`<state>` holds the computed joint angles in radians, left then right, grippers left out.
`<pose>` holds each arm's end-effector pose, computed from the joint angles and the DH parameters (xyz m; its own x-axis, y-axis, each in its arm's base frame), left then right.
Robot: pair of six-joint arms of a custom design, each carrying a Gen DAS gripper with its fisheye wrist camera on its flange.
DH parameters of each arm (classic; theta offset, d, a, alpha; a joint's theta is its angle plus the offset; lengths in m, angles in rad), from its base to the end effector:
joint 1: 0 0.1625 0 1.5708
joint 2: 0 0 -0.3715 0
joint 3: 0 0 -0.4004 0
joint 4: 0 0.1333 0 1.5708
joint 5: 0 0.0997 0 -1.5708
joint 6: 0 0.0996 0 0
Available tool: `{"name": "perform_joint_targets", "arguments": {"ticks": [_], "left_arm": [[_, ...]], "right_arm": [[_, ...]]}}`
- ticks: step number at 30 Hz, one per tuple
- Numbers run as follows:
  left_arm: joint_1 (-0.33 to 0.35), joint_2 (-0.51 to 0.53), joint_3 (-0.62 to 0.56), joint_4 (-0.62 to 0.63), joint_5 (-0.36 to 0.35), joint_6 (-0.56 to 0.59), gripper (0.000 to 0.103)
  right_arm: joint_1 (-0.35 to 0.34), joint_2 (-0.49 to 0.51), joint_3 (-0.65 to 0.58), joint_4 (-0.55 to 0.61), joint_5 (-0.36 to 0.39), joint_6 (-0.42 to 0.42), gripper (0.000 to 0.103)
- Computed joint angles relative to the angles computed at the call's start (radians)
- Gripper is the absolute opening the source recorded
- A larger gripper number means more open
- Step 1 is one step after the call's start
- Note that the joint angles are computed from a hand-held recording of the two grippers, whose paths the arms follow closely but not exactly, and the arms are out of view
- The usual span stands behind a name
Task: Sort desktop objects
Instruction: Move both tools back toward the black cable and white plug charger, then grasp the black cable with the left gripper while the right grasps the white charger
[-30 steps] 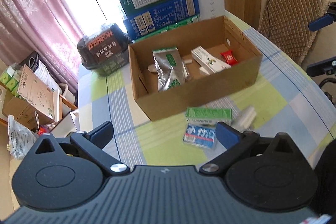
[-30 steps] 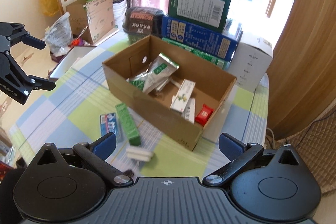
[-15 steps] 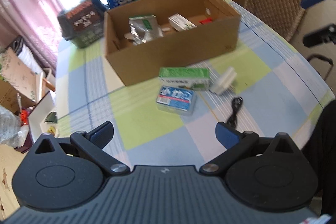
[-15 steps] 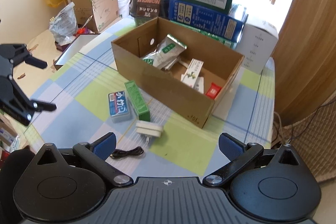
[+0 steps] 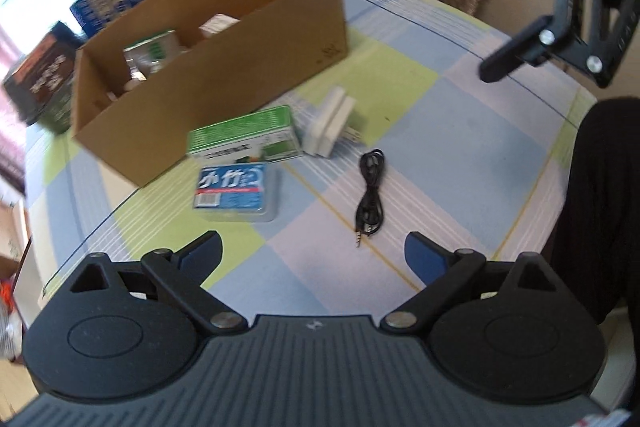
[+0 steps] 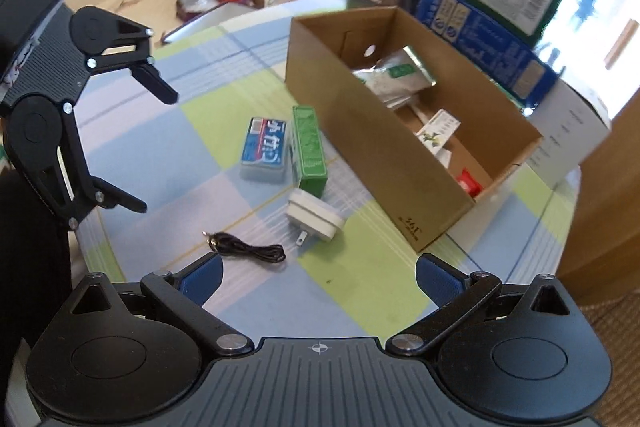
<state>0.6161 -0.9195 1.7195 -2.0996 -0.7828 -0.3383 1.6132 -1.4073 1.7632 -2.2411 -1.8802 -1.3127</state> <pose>-0.3567 -0.5024 0.0763 -0.4992 0.4617 -0.7332 0.6579 0.7526 0.0260 0.1266 -0.5551 0.3301 -0.2049 -0.9049 0.3729 -0.9343 0.2944 0.2010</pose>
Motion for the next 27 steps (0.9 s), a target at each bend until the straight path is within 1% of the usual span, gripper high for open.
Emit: {"name": "perform_joint_targets", "arguments": {"ticks": [3,5,9,12,14,16,18,20,21,22,24,25,26,27], "left_arm": [[0.026,0.039,-0.012,-0.053,-0.025,0.062,0.089],[0.047,0.067,-0.027,-0.074,-0.046,0.095,0.084],[0.085,0.123,-0.060,-0.111,-0.073,0.137,0.081],[0.109,0.164,-0.088,-0.143,-0.093,0.198,0.071],[0.120,0.191,-0.114,-0.139,-0.103,0.231,0.066],[0.132,0.218,-0.142,-0.131,-0.114,0.265,0.066],[0.141,0.241,-0.166,-0.126,-0.118,0.289,0.063],[0.151,0.259,-0.186,-0.118,-0.126,0.303,0.053],[0.154,0.266,-0.194,-0.115,-0.126,0.309,0.051],[0.158,0.272,-0.200,-0.113,-0.127,0.316,0.045],[0.163,0.277,-0.203,-0.126,-0.134,0.332,0.040],[0.166,0.278,-0.207,-0.125,-0.141,0.332,0.036],[0.169,0.278,-0.209,-0.126,-0.147,0.334,0.025],[0.171,0.277,-0.211,-0.124,-0.154,0.340,0.019]], "right_arm": [[-0.008,0.033,-0.018,0.008,-0.019,-0.029,0.101],[-0.014,0.054,-0.026,0.007,-0.033,-0.065,0.100],[-0.021,0.099,-0.041,-0.012,-0.077,-0.141,0.100],[-0.032,0.134,-0.068,0.000,-0.084,-0.178,0.100],[-0.039,0.158,-0.092,0.016,-0.082,-0.196,0.097],[-0.043,0.183,-0.120,0.041,-0.084,-0.206,0.093],[-0.046,0.203,-0.140,0.055,-0.088,-0.215,0.091],[-0.049,0.221,-0.159,0.078,-0.090,-0.220,0.088],[-0.049,0.227,-0.165,0.085,-0.090,-0.223,0.087],[-0.049,0.236,-0.172,0.091,-0.093,-0.225,0.087],[-0.049,0.253,-0.186,0.099,-0.097,-0.223,0.086],[-0.049,0.261,-0.192,0.102,-0.097,-0.220,0.086],[-0.049,0.268,-0.196,0.102,-0.097,-0.221,0.086],[-0.048,0.275,-0.201,0.106,-0.098,-0.221,0.085]]}}
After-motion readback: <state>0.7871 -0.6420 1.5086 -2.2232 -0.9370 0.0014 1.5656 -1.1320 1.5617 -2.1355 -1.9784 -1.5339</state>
